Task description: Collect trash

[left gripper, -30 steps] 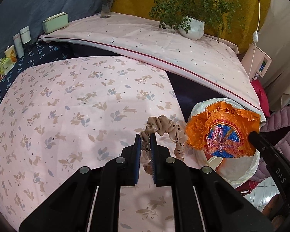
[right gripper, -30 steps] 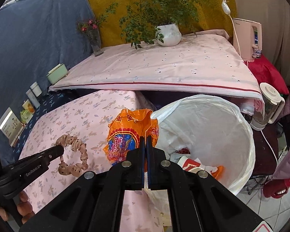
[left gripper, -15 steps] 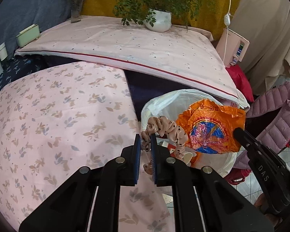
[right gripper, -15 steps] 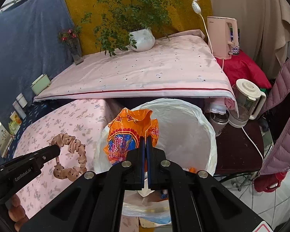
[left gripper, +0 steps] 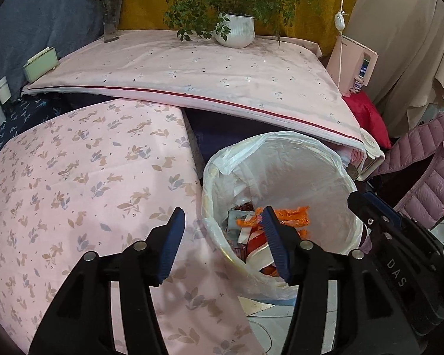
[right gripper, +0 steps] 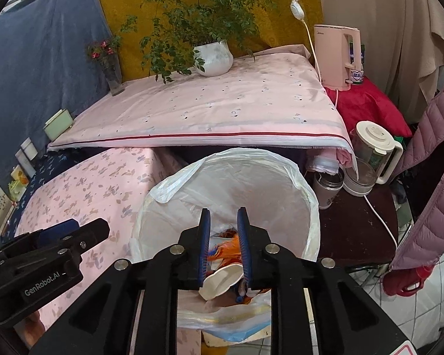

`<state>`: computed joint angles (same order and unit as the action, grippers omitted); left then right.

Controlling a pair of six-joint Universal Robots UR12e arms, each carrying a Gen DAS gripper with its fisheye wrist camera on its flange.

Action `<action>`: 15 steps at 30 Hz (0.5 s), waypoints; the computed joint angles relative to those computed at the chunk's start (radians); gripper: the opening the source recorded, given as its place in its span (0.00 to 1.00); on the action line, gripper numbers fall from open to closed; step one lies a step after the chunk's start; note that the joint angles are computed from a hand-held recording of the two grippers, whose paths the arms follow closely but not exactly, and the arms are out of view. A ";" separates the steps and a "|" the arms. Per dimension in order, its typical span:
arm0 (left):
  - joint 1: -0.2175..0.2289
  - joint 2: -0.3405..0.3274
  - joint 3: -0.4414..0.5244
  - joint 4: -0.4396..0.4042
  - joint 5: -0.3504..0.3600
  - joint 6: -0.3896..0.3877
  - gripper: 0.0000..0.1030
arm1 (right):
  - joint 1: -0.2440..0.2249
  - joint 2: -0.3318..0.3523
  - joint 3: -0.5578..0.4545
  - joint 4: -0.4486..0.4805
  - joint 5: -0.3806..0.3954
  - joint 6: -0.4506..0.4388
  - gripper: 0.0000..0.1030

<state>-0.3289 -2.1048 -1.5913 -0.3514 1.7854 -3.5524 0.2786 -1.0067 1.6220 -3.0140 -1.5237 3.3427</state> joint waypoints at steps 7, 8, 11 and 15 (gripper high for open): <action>0.008 0.020 -0.043 0.005 0.033 -0.024 0.50 | 0.021 -0.005 0.002 0.014 -0.003 -0.053 0.34; 0.009 0.023 -0.049 0.007 0.036 -0.027 0.50 | 0.024 -0.006 0.003 0.017 -0.003 -0.060 0.35; 0.010 0.032 -0.069 0.015 0.048 -0.034 0.50 | 0.030 -0.009 0.008 0.025 0.006 -0.070 0.38; 0.009 0.044 -0.094 0.019 0.070 -0.044 0.50 | 0.038 -0.013 0.014 0.044 0.012 -0.073 0.40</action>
